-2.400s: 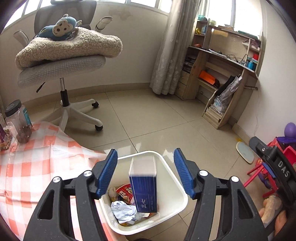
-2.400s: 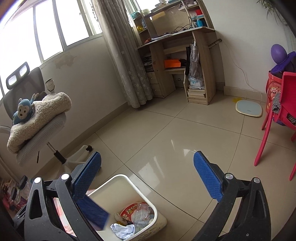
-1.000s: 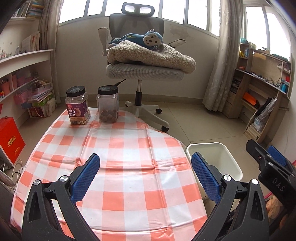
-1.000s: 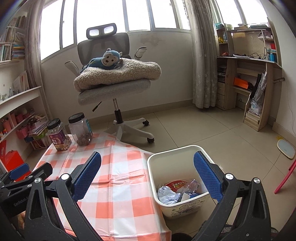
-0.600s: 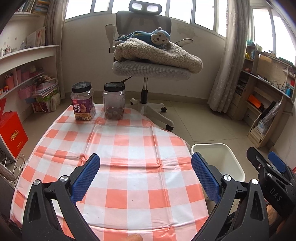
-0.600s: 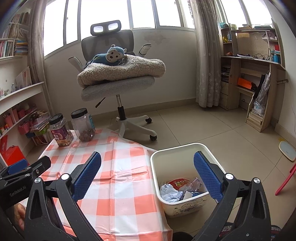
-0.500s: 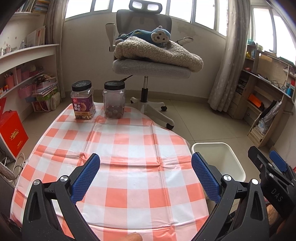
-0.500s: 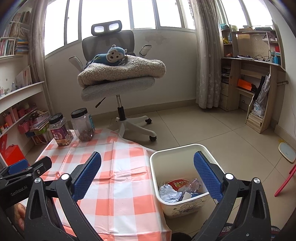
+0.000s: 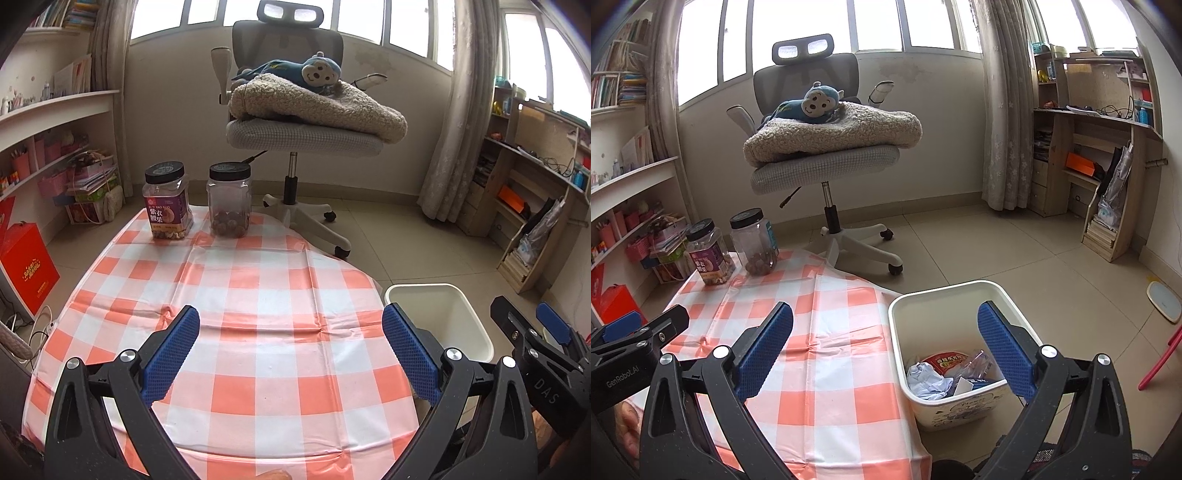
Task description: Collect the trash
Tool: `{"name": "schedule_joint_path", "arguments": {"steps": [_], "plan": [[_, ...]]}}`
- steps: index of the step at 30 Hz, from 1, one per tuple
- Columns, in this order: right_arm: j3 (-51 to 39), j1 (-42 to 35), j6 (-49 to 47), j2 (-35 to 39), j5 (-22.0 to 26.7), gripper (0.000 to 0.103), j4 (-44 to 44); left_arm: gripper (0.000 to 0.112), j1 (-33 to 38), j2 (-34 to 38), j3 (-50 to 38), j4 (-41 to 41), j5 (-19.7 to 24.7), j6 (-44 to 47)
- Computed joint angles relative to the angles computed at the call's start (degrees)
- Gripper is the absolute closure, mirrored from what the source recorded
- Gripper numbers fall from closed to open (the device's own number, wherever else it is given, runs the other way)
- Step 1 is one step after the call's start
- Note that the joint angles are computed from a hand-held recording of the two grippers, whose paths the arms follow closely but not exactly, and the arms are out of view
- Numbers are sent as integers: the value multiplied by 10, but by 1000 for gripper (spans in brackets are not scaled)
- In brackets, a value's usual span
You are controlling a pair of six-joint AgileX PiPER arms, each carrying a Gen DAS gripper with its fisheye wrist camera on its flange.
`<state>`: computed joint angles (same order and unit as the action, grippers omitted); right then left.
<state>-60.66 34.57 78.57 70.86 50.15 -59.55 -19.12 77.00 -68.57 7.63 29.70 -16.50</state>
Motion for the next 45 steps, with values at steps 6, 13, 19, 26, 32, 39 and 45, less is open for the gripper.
{"name": "schedule_joint_path", "arguments": {"steps": [6, 13, 19, 26, 32, 39, 45], "plan": [[0, -10, -11, 3, -6, 7, 15, 16, -5, 3, -4, 16, 3, -16], [-1, -11, -15, 5, -6, 7, 16, 16, 0, 3, -1, 16, 0, -15], [5, -13, -18, 5, -11, 7, 20, 16, 2, 3, 0, 19, 0, -17], [2, -14, -24, 6, -11, 7, 24, 16, 5, 3, 2, 14, -7, -11], [0, -18, -33, 6, -12, 7, 32, 19, 4, 7, 1, 13, -9, -7], [0, -17, -33, 6, -11, 7, 33, 29, 1, 4, 10, 8, -22, 6], [0, -17, -33, 5, -10, 7, 30, 28, 2, 5, 9, -9, -23, 18]]}}
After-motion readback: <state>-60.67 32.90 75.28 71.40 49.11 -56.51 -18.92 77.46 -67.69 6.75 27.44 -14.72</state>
